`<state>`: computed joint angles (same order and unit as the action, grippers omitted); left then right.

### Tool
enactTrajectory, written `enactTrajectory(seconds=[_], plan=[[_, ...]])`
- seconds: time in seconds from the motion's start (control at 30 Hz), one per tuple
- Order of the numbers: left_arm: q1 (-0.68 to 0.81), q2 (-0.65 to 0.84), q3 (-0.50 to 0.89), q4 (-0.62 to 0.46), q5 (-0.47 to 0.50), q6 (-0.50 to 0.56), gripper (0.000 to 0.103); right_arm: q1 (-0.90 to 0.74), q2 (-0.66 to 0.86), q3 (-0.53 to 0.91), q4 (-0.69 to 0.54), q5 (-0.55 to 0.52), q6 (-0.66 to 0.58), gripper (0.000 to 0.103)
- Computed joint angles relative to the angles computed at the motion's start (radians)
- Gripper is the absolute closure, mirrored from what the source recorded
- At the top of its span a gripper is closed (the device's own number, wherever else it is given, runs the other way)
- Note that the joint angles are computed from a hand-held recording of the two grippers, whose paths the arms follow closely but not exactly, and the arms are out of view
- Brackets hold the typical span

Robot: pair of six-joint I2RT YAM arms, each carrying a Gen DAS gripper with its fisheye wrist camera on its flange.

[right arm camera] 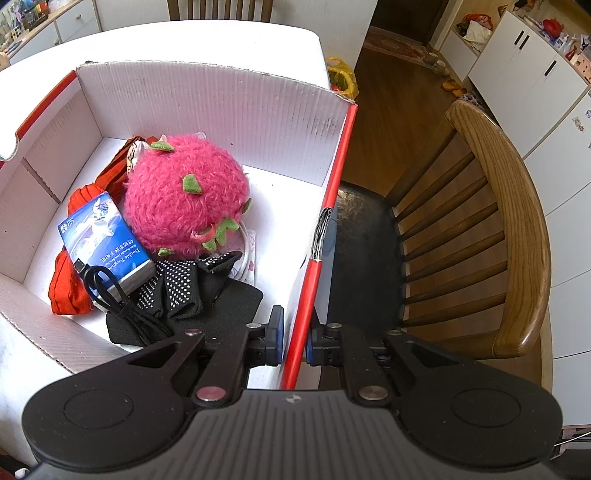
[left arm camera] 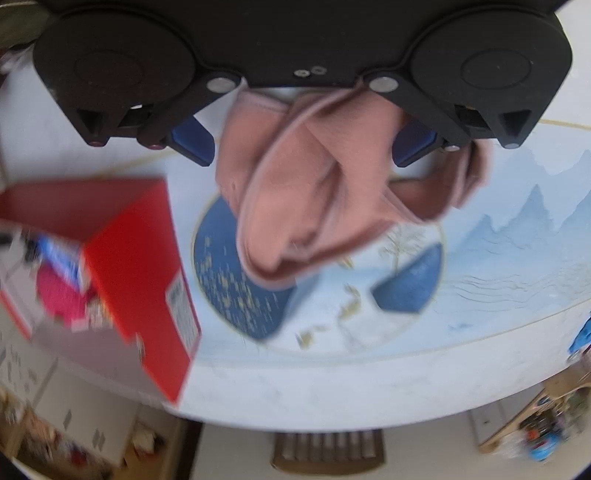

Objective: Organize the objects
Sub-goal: 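Grasp the pink fabric bag with the left gripper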

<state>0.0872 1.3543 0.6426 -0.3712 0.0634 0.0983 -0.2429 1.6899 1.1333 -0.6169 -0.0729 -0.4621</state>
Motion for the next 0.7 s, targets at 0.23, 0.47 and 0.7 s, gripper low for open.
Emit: enactTrajectory(seconds=[0.23, 0.47, 0.7], plan=[[-0.062, 0.077, -0.022, 0.081, -0.061, -0.035, 0.001, 0.003, 0.001, -0.004, 0.006, 0.004, 0.000, 0.092], [-0.090, 0.093, -0.083, 0.203, -0.107, -0.045, 0.003, -0.021, -0.006, -0.012, 0.005, -0.005, -0.022, 0.092], [-0.049, 0.053, -0.084, 0.193, -0.122, -0.090, 0.053, -0.029, -0.009, -0.014, 0.004, -0.008, -0.027, 0.092]])
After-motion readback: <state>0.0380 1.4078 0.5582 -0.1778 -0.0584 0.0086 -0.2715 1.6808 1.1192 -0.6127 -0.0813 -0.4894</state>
